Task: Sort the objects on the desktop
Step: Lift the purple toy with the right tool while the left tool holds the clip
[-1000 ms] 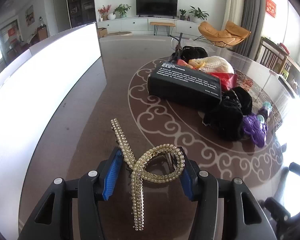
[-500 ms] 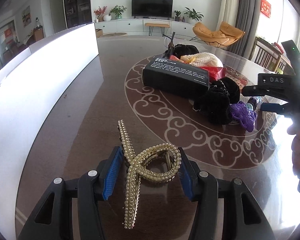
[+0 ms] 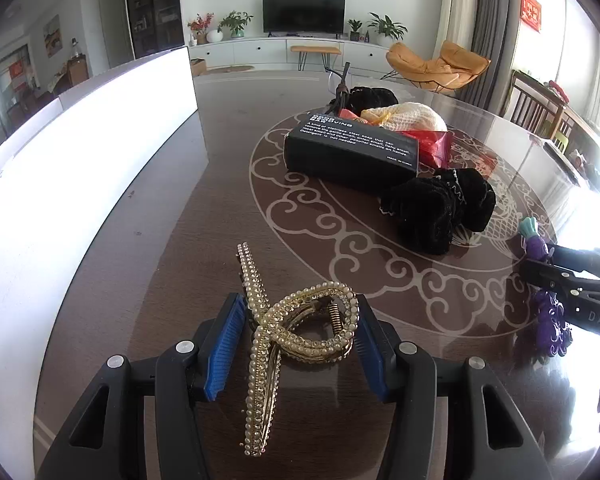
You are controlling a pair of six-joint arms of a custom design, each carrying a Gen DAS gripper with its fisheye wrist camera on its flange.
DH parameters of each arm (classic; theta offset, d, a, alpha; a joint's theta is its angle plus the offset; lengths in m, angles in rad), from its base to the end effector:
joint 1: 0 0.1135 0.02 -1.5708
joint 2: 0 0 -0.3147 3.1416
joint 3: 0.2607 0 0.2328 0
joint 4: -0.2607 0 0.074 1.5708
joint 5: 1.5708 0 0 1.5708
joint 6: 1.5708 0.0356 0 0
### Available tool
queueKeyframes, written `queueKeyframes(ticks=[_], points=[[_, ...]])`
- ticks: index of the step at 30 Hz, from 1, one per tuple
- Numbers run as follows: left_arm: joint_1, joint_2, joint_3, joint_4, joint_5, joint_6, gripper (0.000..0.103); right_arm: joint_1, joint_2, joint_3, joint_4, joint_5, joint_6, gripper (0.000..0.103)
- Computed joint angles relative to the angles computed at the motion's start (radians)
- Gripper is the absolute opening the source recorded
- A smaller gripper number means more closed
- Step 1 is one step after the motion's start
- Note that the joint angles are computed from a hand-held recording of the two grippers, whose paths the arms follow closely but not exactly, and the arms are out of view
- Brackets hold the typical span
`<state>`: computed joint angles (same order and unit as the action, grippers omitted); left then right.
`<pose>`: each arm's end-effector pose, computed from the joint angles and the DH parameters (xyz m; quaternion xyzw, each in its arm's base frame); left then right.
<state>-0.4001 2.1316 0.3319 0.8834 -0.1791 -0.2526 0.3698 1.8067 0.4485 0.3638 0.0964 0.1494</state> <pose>0.2430 -0.0959 0.0608 0.0408 0.9427 -0.0224 0.3304 0.2430 0.0905 0.1205 -0.0917 0.9533 0.0282 0.2862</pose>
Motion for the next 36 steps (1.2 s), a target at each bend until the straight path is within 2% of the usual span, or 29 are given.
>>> queueKeyframes(ticks=[2,3,4,5,6,8,10,13,36], points=[[-0.008,-0.001,0.003,-0.007,-0.012,0.0,0.054,-0.011,0.015,-0.065,0.116,-0.014,-0.016,0.078],[-0.013,-0.002,0.006,-0.016,-0.023,-0.002,0.059,-0.01,0.024,-0.091,0.162,-0.01,-0.007,0.085],[-0.018,-0.004,0.012,-0.033,-0.044,-0.01,0.065,-0.004,0.036,-0.115,0.205,0.001,0.005,0.096],[-0.023,-0.004,0.021,-0.059,-0.068,-0.024,0.085,0.0,0.045,-0.124,0.225,0.008,0.014,0.099],[-0.024,-0.004,0.03,-0.085,-0.085,-0.038,0.095,0.003,0.05,-0.121,0.221,0.016,0.014,0.099],[-0.024,-0.003,0.032,-0.09,-0.092,-0.041,0.097,-0.002,0.053,-0.104,0.206,0.015,0.012,0.101],[-0.016,-0.004,0.047,-0.124,-0.096,-0.055,0.103,-0.004,0.061,-0.092,0.189,0.03,0.025,0.103],[0.032,-0.001,0.049,-0.125,-0.023,-0.056,0.103,-0.002,0.07,-0.081,0.186,0.039,0.027,0.103],[0.017,-0.007,0.048,-0.13,-0.037,-0.07,0.103,0.001,0.063,-0.081,0.178,0.04,0.03,0.103]])
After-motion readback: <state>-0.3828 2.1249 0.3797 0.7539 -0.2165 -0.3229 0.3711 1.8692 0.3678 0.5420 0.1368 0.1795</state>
